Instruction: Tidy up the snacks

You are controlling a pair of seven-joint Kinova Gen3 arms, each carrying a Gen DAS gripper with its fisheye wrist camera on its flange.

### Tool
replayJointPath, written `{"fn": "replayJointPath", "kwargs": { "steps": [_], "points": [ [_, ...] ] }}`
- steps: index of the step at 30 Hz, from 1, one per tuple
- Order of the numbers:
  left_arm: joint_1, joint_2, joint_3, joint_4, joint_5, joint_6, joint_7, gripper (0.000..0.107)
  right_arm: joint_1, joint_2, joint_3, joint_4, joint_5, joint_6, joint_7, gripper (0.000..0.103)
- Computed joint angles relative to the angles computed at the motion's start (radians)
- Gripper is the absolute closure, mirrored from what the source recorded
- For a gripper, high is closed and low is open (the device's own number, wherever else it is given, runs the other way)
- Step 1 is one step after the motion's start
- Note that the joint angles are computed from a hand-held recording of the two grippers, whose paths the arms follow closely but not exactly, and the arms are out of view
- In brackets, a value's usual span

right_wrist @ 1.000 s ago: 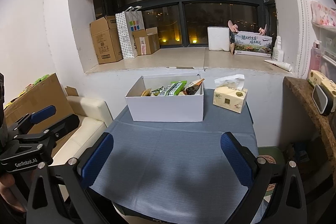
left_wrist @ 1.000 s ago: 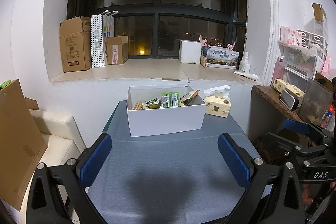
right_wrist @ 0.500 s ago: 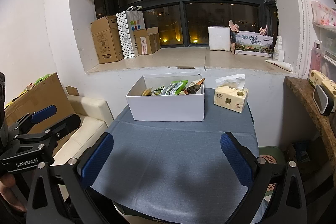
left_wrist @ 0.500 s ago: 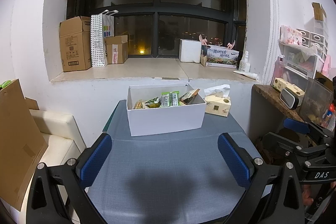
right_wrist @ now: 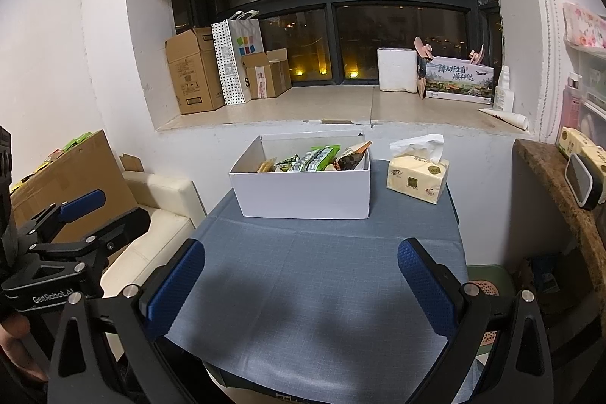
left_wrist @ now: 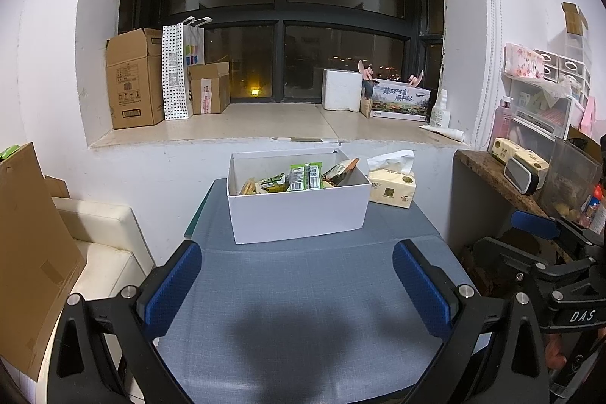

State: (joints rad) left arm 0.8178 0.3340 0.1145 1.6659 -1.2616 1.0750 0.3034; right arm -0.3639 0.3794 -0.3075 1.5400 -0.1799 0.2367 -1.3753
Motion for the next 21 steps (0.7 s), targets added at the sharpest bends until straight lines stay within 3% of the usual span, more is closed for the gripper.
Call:
{"fn": "replayJointPath", "kwargs": {
  "steps": [21],
  "points": [
    [-0.009, -0.006, 0.001, 0.013, -0.005, -0.012, 0.006, 0.005, -0.004, 0.002, 0.001, 0.0, -0.002, 0.005, 0.004, 0.0]
  ]
}}
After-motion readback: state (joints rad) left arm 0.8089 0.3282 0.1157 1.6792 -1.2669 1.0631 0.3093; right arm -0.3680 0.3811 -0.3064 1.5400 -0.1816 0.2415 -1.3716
